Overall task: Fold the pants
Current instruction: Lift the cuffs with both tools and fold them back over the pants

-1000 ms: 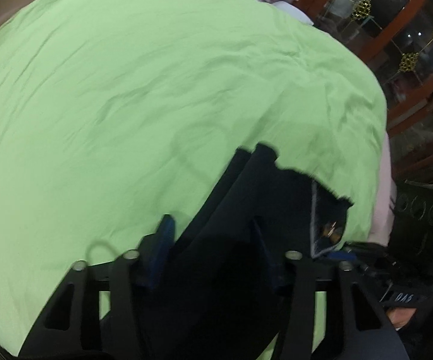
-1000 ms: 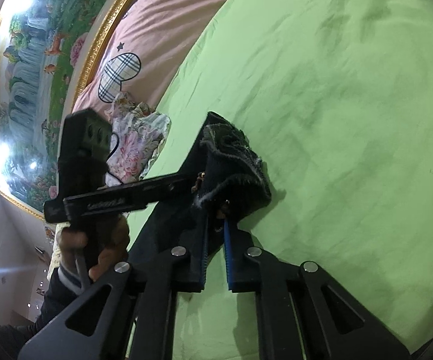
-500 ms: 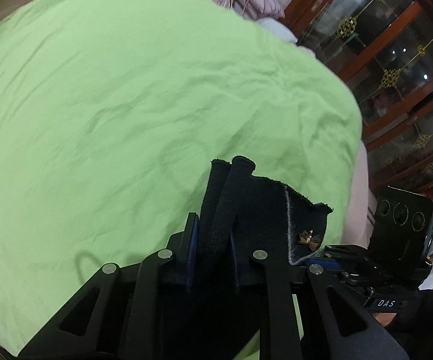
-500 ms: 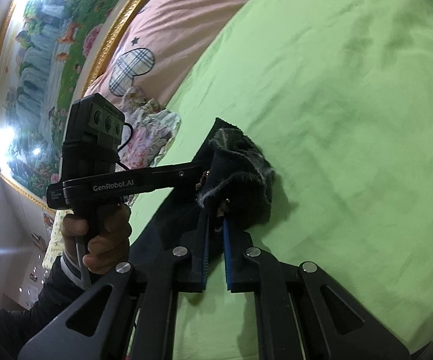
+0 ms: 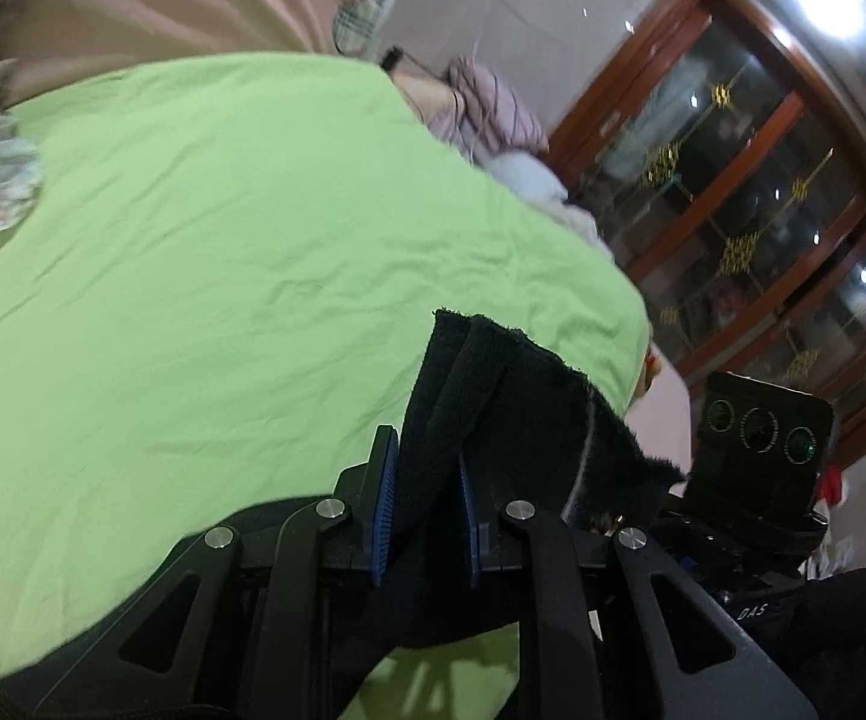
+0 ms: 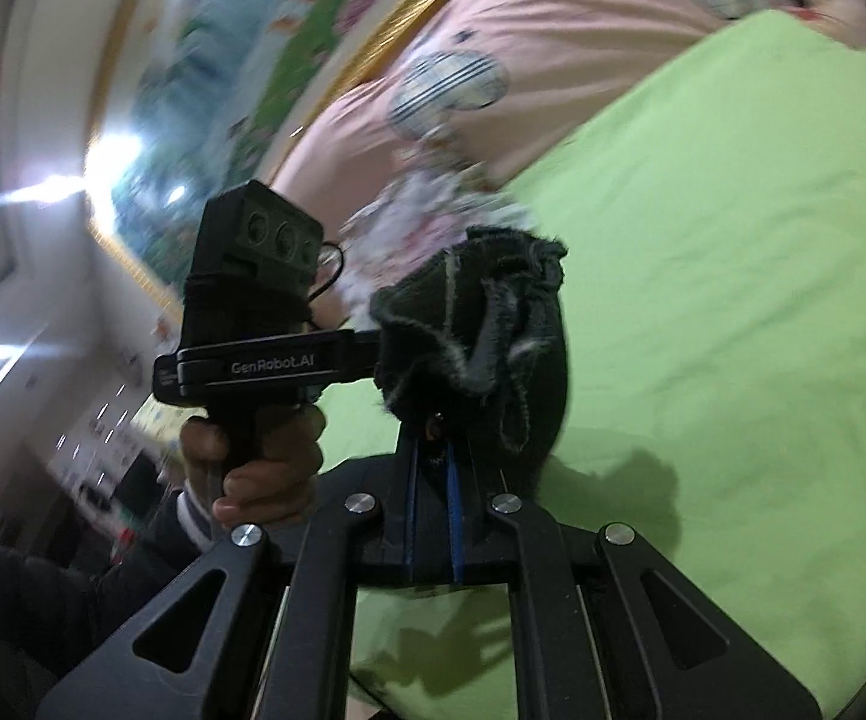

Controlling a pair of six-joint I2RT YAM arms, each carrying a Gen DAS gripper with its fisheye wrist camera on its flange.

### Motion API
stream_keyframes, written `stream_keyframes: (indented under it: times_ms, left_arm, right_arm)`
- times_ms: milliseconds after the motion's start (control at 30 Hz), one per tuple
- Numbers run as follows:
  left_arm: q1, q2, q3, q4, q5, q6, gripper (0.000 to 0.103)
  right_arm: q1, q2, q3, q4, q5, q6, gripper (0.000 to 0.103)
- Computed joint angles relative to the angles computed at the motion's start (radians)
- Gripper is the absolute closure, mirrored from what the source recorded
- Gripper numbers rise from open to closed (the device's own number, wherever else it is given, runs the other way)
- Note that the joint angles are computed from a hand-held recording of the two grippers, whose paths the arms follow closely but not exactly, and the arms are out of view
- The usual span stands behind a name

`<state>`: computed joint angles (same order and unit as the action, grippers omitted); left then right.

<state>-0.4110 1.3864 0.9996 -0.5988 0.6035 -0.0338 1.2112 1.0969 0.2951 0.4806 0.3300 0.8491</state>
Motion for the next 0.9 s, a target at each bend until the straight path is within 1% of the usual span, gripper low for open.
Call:
stream_keyframes:
  times_ms: [100,233,400,433,467,567,667,900]
  left_arm:
    - [0.089,-0.102,-0.084,-0.006,0.04,0.002,0.085]
    - [0.227,-0.196,-0.168,-0.037,0.096,0.044,0.088]
    - [0.328,-0.238,-0.249,-0.032,0.115,0.063,0.088]
    - [0.321,-0.247,-0.273,-0.009,0.109,0.042,0.088]
    - [0.329,-0.25,-0.287,-0.001,0.111,0.042,0.088]
    - [0.422,-0.267,-0.334,-0.027,0.151,0.108,0.088]
    - [0.493,-0.261,-0.392,-0.018,0.185,0.135,0.088]
    - [0.608,-0.199,-0.474,0.014,0.193,0.176,0.088]
  right_arm:
    - [-0.016,0.096,0.062,0.033,-0.081,-0.053,0.094]
    - [-0.04,0.257,0.157,0.086,-0.173,-0.086,0.094]
    - [-0.058,0.424,0.25,0.129,-0.253,-0.089,0.094]
    - [-0.059,0.457,0.273,0.13,-0.265,-0.089,0.094]
    - [-0.061,0.478,0.286,0.13,-0.275,-0.091,0.094]
    - [-0.064,0.528,0.331,0.109,-0.301,-0.099,0.094]
    - [-0.072,0.572,0.371,0.077,-0.337,-0.109,0.094]
    - [-0.085,0.693,0.469,0.004,-0.403,-0.108,0.094]
